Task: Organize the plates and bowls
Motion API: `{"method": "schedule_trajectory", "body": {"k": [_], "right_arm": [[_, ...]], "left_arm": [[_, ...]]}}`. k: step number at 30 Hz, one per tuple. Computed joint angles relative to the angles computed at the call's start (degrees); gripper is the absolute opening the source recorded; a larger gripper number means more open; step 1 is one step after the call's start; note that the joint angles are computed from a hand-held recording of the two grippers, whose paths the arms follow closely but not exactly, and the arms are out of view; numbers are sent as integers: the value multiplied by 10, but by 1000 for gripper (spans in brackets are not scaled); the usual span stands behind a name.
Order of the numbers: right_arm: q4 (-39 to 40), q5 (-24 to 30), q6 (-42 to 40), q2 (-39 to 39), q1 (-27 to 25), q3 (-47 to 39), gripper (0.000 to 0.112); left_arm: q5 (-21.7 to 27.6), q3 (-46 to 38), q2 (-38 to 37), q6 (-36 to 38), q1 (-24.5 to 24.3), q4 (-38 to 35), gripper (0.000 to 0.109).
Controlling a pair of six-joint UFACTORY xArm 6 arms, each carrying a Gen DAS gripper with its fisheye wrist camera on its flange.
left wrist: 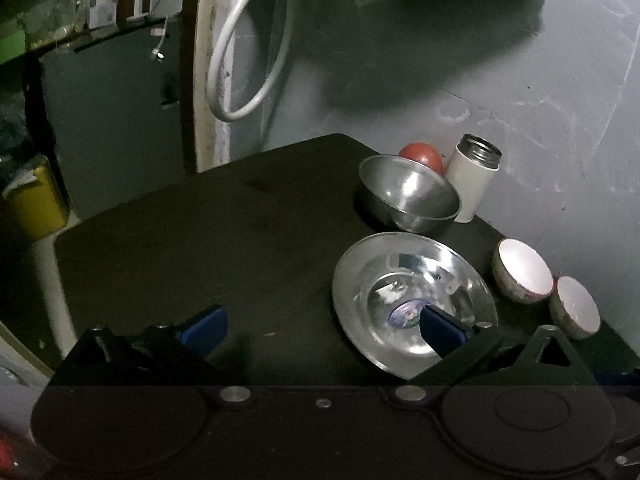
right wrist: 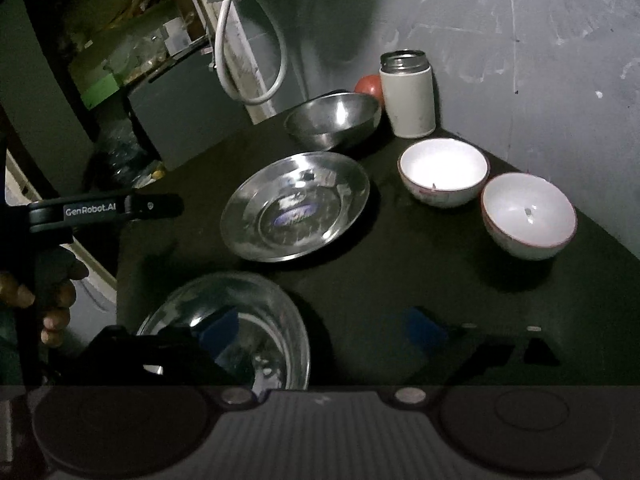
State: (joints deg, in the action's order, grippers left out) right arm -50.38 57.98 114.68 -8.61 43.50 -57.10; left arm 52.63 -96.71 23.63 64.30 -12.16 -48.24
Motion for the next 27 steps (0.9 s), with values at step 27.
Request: {"method": "schedule_trajectory", "body": {"k": [27], "right_arm": [[-70,-83,24,36,-109,16,87]], "left_arm": [[-19,-79,84,-98,-47,55,99]]}}
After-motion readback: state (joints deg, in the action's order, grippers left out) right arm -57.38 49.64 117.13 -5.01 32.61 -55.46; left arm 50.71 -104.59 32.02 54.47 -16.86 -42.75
